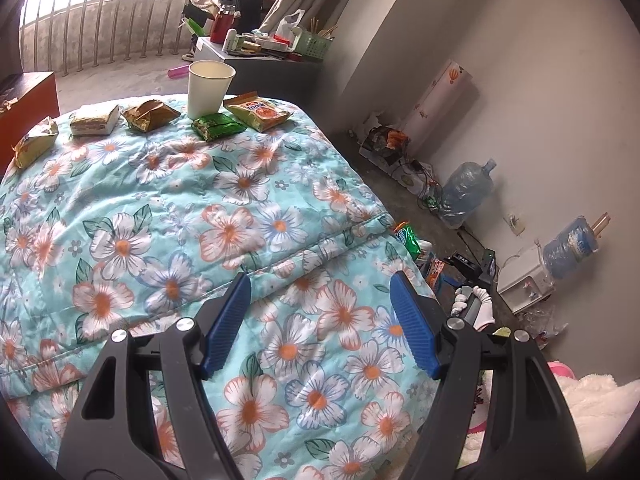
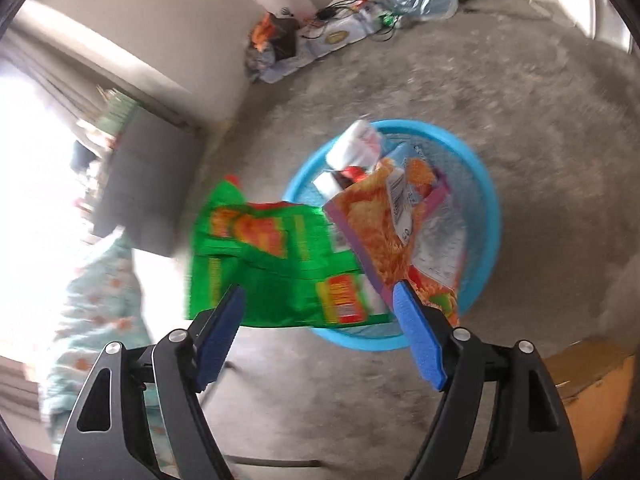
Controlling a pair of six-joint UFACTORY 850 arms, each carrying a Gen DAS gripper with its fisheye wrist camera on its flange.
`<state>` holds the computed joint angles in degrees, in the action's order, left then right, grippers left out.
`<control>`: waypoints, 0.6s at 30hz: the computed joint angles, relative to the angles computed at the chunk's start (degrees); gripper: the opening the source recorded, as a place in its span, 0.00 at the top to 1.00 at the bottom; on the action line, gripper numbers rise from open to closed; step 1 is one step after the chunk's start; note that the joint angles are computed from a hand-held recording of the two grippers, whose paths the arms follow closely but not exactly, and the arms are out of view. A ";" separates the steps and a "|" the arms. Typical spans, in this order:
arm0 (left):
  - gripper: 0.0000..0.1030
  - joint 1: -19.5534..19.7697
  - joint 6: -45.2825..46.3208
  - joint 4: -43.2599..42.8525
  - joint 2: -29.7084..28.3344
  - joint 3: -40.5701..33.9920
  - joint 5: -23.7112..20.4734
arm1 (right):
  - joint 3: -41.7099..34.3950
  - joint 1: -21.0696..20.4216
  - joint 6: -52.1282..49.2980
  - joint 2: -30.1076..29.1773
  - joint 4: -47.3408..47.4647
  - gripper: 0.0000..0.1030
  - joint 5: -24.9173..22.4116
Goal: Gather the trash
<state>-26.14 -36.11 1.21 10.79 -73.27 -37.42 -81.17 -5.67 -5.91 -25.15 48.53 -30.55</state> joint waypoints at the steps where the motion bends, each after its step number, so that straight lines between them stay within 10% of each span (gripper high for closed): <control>1: 0.34 -0.05 -0.41 0.18 0.26 0.21 -0.02 | 0.13 -0.14 -1.34 -0.09 2.36 0.27 -0.54; 11: 0.34 -0.86 -4.12 4.39 1.76 0.42 -0.01 | 3.23 -0.24 -10.55 6.22 13.86 0.27 0.44; 18: 0.19 -7.42 -18.09 17.76 3.90 0.91 0.11 | 3.85 6.13 -13.54 22.37 -4.19 0.27 1.45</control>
<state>-33.56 -54.21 18.97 14.70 -72.35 -37.31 -77.31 0.47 -19.45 -2.79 44.34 -29.10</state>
